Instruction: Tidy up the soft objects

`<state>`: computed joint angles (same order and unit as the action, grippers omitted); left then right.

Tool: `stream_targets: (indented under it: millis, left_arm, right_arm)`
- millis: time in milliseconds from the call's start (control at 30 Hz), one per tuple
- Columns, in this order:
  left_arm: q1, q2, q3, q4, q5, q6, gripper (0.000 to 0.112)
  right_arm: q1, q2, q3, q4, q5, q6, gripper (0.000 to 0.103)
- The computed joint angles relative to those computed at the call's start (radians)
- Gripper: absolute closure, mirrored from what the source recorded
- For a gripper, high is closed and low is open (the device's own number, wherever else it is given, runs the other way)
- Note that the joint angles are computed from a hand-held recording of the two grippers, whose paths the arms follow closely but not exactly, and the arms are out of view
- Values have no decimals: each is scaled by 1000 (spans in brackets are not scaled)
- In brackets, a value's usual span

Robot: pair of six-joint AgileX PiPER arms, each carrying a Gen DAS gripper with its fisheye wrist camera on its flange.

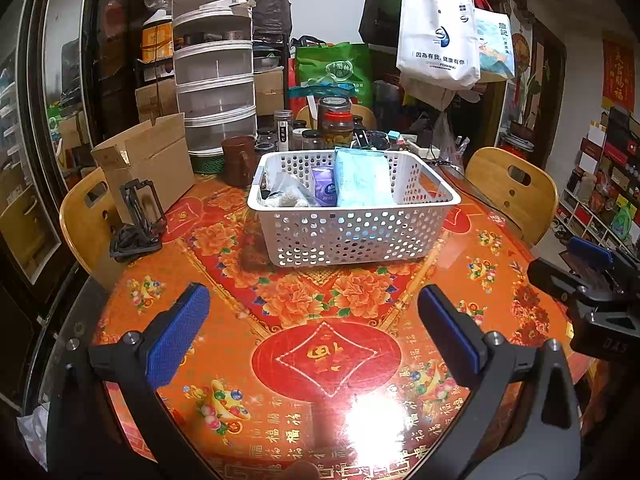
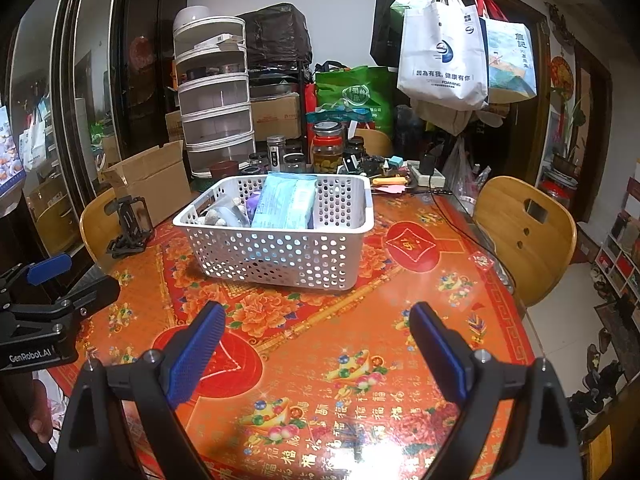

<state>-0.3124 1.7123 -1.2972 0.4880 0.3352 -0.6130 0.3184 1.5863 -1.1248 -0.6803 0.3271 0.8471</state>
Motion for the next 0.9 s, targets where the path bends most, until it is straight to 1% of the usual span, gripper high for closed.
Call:
stream_targets:
  millis: [500,700,800,900]
  left_arm:
    - [-3,5,-5,-8,-1,15,9]
    - [-7,4,2,31,-16,-9,9]
    - [-3,0,8,13,-28,10,9]
    - [-6,-3,11,55,-27,-29,9]
  right_arm:
    - [-1,2,-5,22,-4,-22,10]
    - [0,3,-4,24,-6,-22,10]
    - [0,3,-4,19,-6,-17,10]
    - [-2,4,-3,27,-12,-23,10]
